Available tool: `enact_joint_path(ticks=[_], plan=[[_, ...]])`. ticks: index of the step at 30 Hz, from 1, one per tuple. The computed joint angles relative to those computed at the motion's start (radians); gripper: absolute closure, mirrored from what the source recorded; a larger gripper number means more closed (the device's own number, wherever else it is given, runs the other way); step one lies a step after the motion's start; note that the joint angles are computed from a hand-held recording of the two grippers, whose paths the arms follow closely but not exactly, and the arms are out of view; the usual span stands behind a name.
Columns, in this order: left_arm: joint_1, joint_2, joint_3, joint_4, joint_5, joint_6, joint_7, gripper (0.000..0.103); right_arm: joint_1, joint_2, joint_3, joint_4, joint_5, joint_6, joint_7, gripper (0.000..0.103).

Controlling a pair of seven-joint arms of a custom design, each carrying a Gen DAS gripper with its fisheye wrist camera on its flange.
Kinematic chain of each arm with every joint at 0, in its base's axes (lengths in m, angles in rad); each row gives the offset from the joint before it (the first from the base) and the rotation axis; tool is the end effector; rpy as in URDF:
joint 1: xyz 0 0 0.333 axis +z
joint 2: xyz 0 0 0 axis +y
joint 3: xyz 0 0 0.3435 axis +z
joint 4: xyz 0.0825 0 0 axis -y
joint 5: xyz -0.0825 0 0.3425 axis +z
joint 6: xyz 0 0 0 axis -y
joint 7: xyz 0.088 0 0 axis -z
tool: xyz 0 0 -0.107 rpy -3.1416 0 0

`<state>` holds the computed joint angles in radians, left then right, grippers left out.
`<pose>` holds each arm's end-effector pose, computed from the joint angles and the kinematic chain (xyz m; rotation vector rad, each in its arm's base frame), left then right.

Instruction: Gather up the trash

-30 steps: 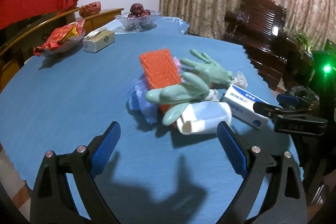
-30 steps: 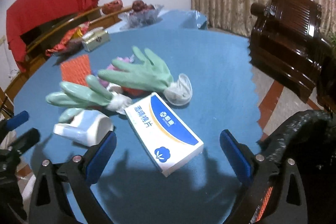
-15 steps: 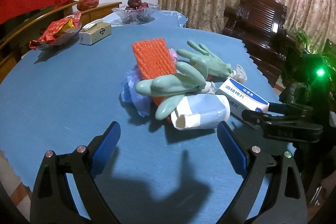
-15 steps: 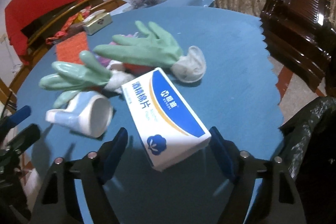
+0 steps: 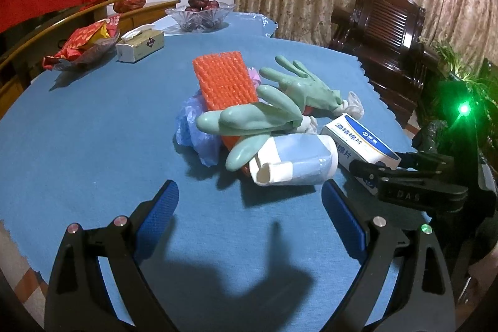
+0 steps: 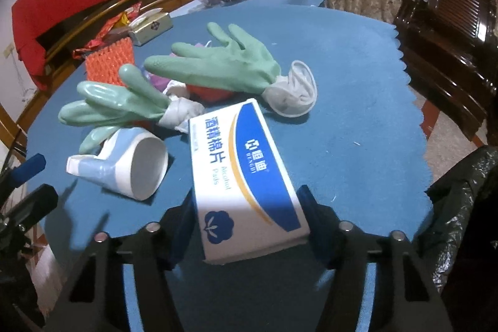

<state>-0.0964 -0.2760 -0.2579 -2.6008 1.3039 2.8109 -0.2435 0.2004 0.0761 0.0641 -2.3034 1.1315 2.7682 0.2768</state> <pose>0.3548 -0.1841 0.4252 -1.9571 1.4815 -0.7082 0.5012 0.0951 0.3956 -2.1645 1.2006 -0.2061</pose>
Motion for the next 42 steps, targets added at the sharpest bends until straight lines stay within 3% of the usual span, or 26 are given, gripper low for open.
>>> enact_joint_path(ticks=[5,10,20,23,25,27,29,34,42], plan=[[-0.004,0.023,-0.007,0.017,0.04,0.016,-0.043,0.015,-0.006,-0.053,-0.011,-0.02,0.092,0.003,-0.059,0.044],[-0.023,0.077,-0.004,0.057,0.074,0.025,-0.072,0.018,-0.01,-0.08,-0.034,-0.021,0.086,-0.013,-0.048,0.046],[-0.073,0.187,0.014,0.153,0.079,-0.067,-0.06,0.019,-0.021,-0.064,-0.043,-0.003,0.055,-0.043,-0.017,0.046],[-0.076,0.204,0.029,0.158,0.077,-0.043,-0.052,0.032,-0.026,-0.06,-0.044,0.002,0.046,-0.052,-0.006,0.046],[-0.078,0.203,0.031,0.157,0.099,-0.039,-0.068,0.035,-0.028,-0.059,-0.043,0.002,0.041,-0.054,-0.003,0.046],[-0.083,0.198,0.031,0.152,0.092,-0.042,-0.052,0.05,-0.029,-0.059,-0.042,0.002,0.04,-0.054,-0.002,0.046],[-0.078,0.187,0.043,0.136,0.084,0.007,-0.049,0.057,-0.028,-0.058,-0.041,0.001,0.036,-0.054,0.002,0.047],[-0.069,0.154,0.036,0.087,0.067,0.033,-0.059,0.054,-0.022,-0.053,-0.034,-0.009,0.022,-0.048,0.009,0.048],[-0.055,0.159,0.035,0.104,0.104,0.046,-0.104,0.026,-0.023,-0.058,-0.036,-0.008,0.018,-0.035,0.011,0.048]])
